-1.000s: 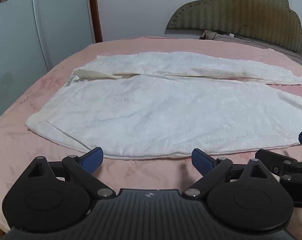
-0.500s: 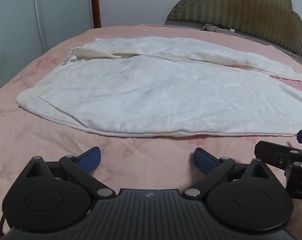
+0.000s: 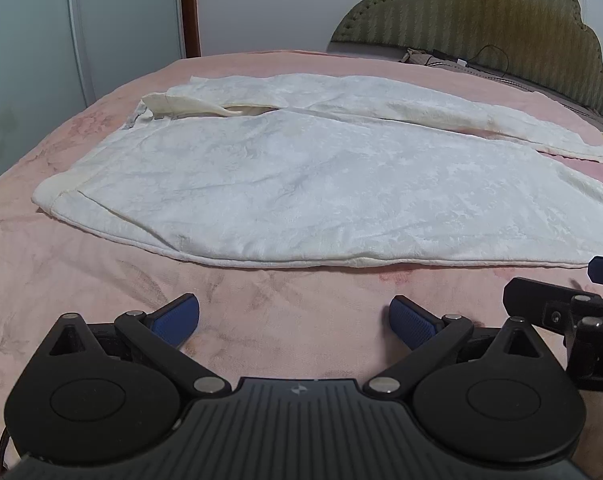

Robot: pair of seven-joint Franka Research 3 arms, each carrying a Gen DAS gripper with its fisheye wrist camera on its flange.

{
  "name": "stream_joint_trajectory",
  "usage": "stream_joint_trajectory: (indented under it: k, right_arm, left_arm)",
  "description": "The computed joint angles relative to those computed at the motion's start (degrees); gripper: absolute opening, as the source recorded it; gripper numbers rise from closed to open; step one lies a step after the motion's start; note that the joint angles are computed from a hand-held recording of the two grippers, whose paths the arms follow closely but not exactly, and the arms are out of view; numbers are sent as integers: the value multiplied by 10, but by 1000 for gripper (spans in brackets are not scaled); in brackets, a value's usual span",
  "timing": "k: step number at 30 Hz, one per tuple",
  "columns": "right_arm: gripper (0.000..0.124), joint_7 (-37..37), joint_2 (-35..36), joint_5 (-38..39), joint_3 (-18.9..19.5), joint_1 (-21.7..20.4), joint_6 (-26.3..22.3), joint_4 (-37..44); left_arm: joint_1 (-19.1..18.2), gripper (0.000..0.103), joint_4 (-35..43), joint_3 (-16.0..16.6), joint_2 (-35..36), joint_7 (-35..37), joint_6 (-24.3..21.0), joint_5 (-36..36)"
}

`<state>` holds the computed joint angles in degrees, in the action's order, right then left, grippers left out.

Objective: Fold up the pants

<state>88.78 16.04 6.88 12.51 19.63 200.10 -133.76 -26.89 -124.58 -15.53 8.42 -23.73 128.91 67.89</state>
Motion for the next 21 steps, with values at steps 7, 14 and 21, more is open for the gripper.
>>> stream_joint_trajectory:
  k: [7, 14, 21]
  right_arm:
    - [103, 14, -2, -8, 3, -7, 10, -5]
    - [103, 67, 5, -63, 30, -51, 21, -6]
    - [103, 120, 14, -122, 49, -78, 34, -6]
  left_arm:
    - [-1, 103, 1, 1, 2, -4, -1, 3]
    - [0, 103, -4, 1, -2, -4, 5, 7]
    - [0, 103, -10, -1, -3, -15, 6, 22]
